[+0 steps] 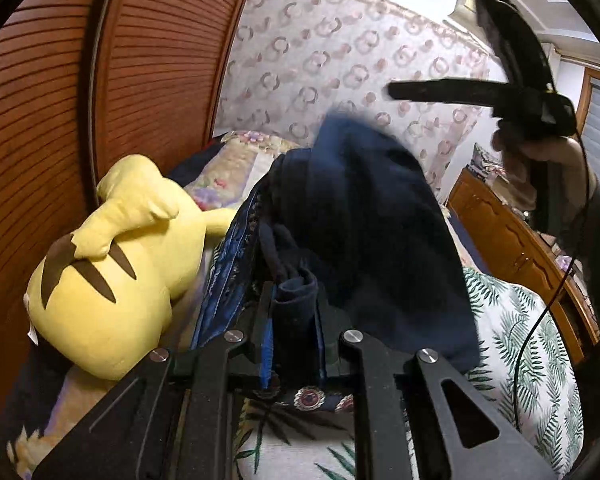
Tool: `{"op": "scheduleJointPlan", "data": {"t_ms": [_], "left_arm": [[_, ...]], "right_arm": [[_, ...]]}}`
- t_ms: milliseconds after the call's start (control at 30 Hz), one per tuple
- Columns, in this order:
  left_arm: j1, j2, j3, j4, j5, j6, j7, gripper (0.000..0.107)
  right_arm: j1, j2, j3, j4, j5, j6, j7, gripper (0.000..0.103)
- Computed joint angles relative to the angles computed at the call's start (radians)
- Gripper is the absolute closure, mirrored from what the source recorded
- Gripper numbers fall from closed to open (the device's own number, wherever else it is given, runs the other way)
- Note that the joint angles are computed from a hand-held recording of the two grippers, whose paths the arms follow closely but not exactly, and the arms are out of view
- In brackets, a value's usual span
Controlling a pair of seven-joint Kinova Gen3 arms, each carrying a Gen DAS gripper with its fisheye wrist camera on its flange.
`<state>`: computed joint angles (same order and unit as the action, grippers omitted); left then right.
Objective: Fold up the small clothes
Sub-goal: 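Carry the folded bundle with both tools toward the pillow by the plush toy, then lower the bundle beside the patterned pillow and open both tools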
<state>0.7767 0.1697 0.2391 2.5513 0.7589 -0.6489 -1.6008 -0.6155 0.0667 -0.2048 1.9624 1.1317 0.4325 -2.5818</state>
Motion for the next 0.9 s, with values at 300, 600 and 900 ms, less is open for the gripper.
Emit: {"op": "scheduleJointPlan", "data": {"t_ms": [300,600,900], "left_arm": [[0.058,-0.047,0.010,-0.038,0.225,0.015,-0.234,0.077],[0.146,-0.094,0.134,-0.061,0.469,-0.131,-0.486,0.019],[0.265,-0.054,0.207,-0.126,0.557,-0.192,-0.563,0.015]], "right_arm": [[0.097,-0.002,-0.149,0.115,0.206,0.113,-0.366,0.038],[0.276,-0.206,-0.566,0.355,0.207,0.256,-0.732,0.038],[0.176,-0.314,-0.983,0.461,-0.054,0.602,-1.052,0.037]]}}
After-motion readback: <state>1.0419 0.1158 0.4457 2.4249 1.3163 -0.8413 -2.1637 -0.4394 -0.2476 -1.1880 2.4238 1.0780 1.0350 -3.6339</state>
